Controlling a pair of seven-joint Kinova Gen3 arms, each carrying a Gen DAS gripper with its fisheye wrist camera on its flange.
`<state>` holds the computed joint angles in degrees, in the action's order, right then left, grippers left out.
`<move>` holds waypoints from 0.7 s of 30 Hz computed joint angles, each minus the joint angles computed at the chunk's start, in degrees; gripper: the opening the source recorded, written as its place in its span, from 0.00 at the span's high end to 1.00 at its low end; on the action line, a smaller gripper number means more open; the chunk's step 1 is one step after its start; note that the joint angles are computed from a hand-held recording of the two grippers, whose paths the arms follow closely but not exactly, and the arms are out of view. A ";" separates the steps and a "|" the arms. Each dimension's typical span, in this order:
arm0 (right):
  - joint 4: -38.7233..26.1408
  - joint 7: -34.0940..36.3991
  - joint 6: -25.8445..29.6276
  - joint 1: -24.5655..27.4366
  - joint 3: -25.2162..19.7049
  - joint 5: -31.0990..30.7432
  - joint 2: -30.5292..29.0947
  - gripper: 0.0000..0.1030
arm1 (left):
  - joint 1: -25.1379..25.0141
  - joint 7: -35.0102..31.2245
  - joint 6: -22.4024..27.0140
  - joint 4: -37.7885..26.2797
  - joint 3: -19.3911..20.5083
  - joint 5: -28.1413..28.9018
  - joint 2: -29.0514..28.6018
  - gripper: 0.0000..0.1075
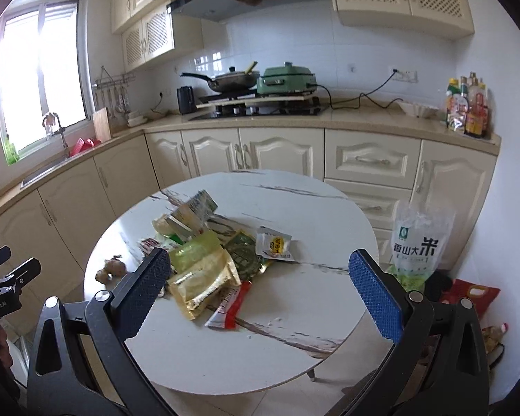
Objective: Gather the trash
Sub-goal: 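Grasp the ginger root with the left gripper while the right gripper grasps a white snack packet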
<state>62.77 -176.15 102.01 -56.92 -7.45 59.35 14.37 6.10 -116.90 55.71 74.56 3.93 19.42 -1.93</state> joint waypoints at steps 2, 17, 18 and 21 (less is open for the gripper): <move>3.38 -0.80 -2.81 3.05 0.24 -3.49 -1.21 0.00 | 0.87 2.43 1.14 -3.03 1.29 -2.88 3.76 0.05; 11.38 10.15 -23.81 23.53 2.08 -19.60 -1.66 0.00 | 2.55 7.37 10.32 -23.81 3.95 -6.42 24.14 0.26; 10.33 11.33 -23.99 24.30 2.66 -20.42 -0.67 0.00 | 2.29 6.79 10.48 -24.53 4.38 -5.96 24.78 0.26; 8.11 13.82 -25.11 26.84 4.36 -24.47 1.02 0.00 | 3.41 6.14 9.48 -25.38 4.21 -7.03 26.05 0.26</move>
